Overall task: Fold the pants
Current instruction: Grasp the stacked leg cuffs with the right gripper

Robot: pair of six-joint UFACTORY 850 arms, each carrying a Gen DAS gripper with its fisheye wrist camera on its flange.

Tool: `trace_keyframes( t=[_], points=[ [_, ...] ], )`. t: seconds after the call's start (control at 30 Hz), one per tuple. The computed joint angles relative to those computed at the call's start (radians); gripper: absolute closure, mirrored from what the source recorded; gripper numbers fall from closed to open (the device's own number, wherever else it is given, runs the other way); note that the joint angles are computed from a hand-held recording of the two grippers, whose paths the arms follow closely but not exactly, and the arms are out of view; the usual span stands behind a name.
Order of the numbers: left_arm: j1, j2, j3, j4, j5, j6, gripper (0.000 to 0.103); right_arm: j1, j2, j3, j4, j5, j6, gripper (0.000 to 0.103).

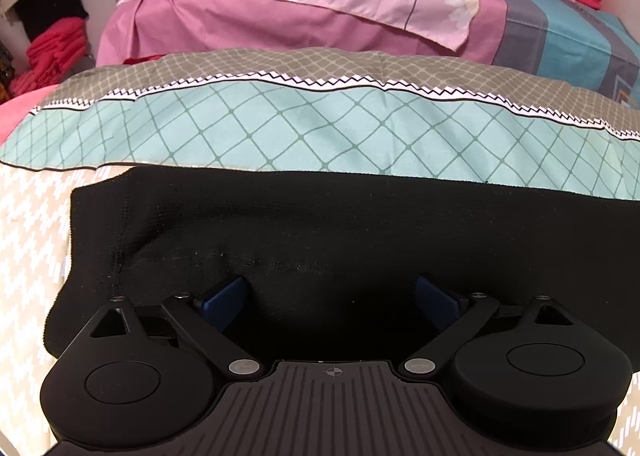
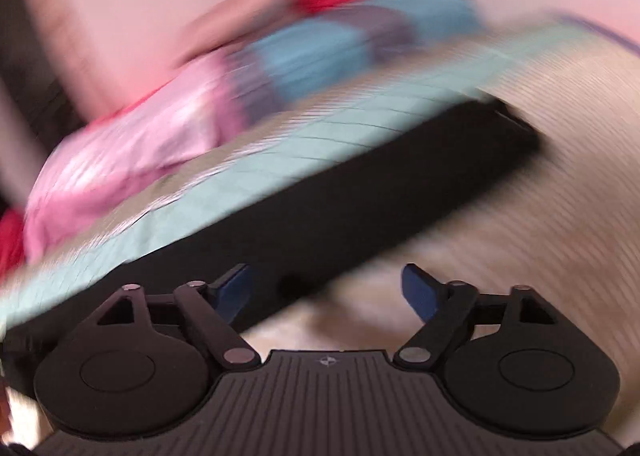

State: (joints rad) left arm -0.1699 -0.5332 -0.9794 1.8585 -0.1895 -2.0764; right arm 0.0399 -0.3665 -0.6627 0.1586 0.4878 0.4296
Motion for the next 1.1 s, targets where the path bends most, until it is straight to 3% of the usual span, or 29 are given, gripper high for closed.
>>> trace_keyframes(
  t=[0.1,0.2,0.37,0.47,0.53,0.67,0.7,0.8,0.87,0.9,0.97,1.03,1.1],
  points=[
    [0.001,-0.001,-0.001,0.006,0.001,-0.003,0.000,-0.053,-0.002,0.051,-0.154,0.094,0.200,0.012],
    [0.002,-0.001,-0.001,0.003,0.002,0.001,0.000,-0.073,-0.049,-0.011,-0.257,0.091,0.290,0.009],
    [0.000,-0.001,0.000,-0.011,-0.001,0.016,0.000,-0.112,-0.132,-0.081,-0.286,0.195,0.399,0.010],
    [-0.001,-0.001,-0.001,-0.008,-0.002,0.012,0.000,-0.123,-0.138,-0.093,-0.283,0.199,0.497,0.020],
    [-0.002,-0.002,-0.001,-0.003,-0.006,0.006,0.000,-0.124,-0.134,-0.085,-0.290,0.190,0.526,0.037],
    [-0.006,-0.004,0.001,0.016,-0.015,-0.014,0.000,-0.150,-0.136,-0.094,-0.390,0.170,0.459,0.048],
    [-0.006,-0.005,-0.001,0.006,-0.016,-0.004,0.000,-0.167,-0.143,-0.094,-0.410,0.191,0.511,0.053],
    [-0.006,-0.006,-0.003,-0.012,-0.016,0.013,0.000,-0.185,-0.181,-0.082,-0.388,0.301,0.677,0.055],
    [-0.008,-0.008,-0.005,-0.034,-0.020,0.032,0.000,-0.167,-0.162,-0.105,-0.417,0.202,0.582,0.059],
    [-0.010,-0.009,-0.008,-0.062,-0.023,0.058,0.000,-0.168,-0.155,-0.130,-0.472,0.131,0.553,0.088],
    [-0.012,-0.010,-0.016,-0.153,-0.024,0.143,0.000,-0.193,-0.135,-0.137,-0.536,0.115,0.619,0.087],
    [-0.014,-0.007,-0.019,-0.234,-0.020,0.223,0.000,-0.230,-0.094,-0.097,-0.515,0.215,0.623,0.088],
    [-0.013,-0.001,-0.014,-0.245,0.011,0.241,0.000,-0.239,-0.093,-0.101,-0.502,0.185,0.558,0.088]
  ],
)
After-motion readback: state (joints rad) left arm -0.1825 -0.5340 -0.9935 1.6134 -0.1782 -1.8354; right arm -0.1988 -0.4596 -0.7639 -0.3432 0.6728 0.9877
